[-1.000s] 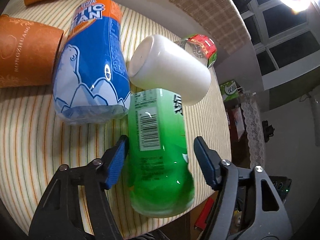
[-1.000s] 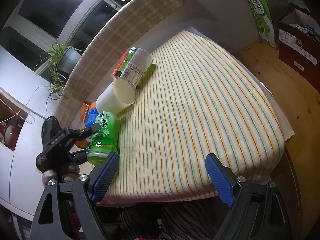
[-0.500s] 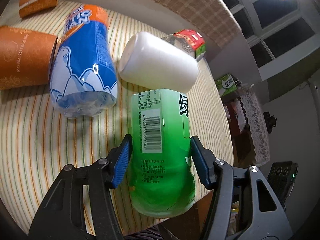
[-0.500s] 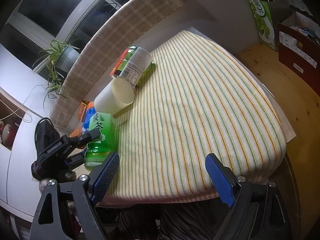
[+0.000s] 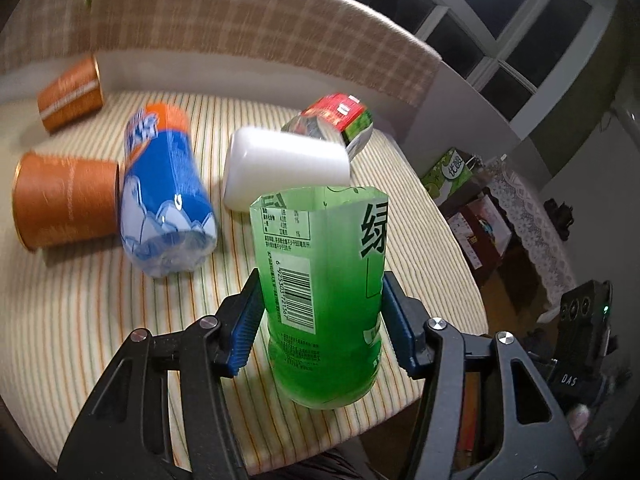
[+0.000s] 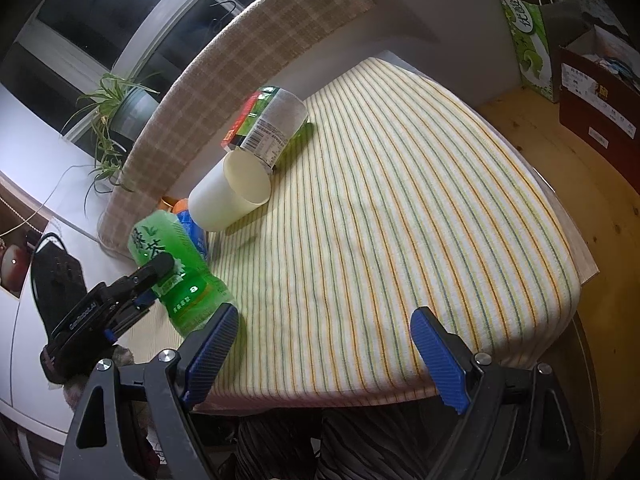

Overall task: Flip cup upright
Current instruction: 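Rotate the green bottle with the left tool until its cap end points up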

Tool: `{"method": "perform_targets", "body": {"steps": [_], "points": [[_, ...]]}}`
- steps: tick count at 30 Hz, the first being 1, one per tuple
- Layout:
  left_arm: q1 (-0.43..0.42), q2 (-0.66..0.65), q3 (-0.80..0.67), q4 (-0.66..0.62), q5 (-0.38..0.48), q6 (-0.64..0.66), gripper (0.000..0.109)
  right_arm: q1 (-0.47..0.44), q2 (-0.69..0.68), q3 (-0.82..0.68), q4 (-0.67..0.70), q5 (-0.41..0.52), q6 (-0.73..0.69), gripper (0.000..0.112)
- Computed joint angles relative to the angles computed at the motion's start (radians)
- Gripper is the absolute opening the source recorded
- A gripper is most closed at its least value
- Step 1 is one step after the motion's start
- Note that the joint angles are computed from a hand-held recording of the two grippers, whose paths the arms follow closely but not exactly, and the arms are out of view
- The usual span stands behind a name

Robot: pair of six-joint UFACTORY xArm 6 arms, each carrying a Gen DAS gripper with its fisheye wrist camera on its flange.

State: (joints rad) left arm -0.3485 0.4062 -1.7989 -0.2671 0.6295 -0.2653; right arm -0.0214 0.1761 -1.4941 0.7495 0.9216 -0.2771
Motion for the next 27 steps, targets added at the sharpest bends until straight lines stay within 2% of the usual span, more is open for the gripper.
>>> {"method": "perform_targets", "body": {"steps": [15,22,27], "points": [[-0.024,0.031,-0.005,0.385,-0.090,-0.178,0.058,0.008,-0.004,0.005,-0.016,-0.007,0.008,0.090],[-0.031,0.008,0.047,0.444,-0.128,-0.191,0.058,0.010,-0.004,0.006,-0.011,-0.010,0.005,0.090],[-0.042,-0.017,0.082,0.434,-0.130,-0.166,0.058,0.011,-0.005,0.004,-0.009,-0.007,-0.001,0.090]]}}
